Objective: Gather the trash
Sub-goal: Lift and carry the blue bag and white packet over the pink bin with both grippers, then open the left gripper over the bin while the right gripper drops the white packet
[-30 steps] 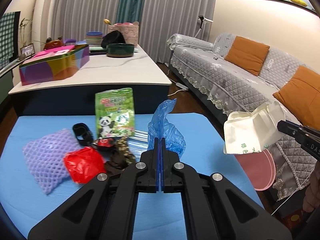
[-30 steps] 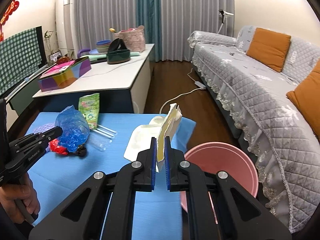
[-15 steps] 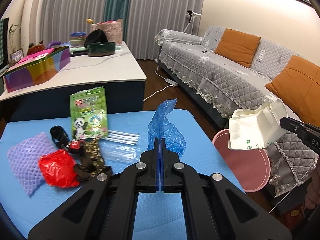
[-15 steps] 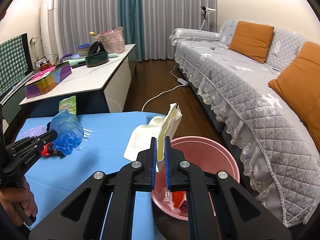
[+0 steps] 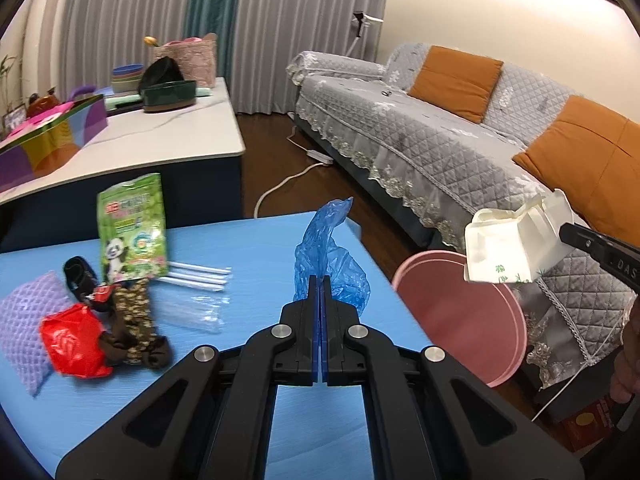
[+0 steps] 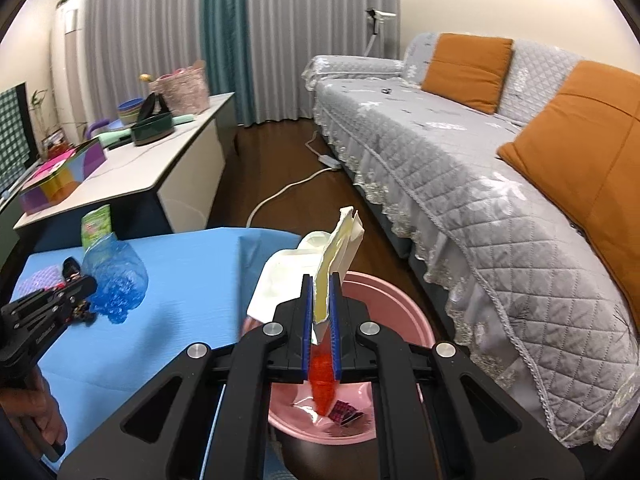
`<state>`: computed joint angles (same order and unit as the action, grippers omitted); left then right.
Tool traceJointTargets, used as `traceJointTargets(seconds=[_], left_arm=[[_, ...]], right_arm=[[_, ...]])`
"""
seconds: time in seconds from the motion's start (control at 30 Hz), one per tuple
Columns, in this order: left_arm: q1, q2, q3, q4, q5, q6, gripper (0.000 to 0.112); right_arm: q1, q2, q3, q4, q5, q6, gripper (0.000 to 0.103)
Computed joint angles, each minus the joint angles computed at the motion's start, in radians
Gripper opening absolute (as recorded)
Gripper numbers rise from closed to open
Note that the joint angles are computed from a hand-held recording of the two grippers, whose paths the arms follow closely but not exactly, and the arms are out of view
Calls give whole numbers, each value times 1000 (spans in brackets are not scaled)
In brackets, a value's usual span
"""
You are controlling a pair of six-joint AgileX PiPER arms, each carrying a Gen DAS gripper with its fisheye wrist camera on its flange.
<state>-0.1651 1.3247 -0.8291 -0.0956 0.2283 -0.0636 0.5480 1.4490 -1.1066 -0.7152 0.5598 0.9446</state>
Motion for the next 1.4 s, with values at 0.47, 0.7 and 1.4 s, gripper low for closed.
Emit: traceJointTargets(seconds=[0.47, 0.7, 1.4], left_arm=[[-196, 176, -139, 186, -36, -238, 0], [-240, 271, -205, 229, -43, -289, 0], [-225, 283, -256, 29, 32, -90, 36]], right_arm=[[-121, -12, 51, 8, -32, -28, 8], [-131, 6, 63, -32, -40, -3, 8], [-100, 39, 58, -190, -10, 156, 54]])
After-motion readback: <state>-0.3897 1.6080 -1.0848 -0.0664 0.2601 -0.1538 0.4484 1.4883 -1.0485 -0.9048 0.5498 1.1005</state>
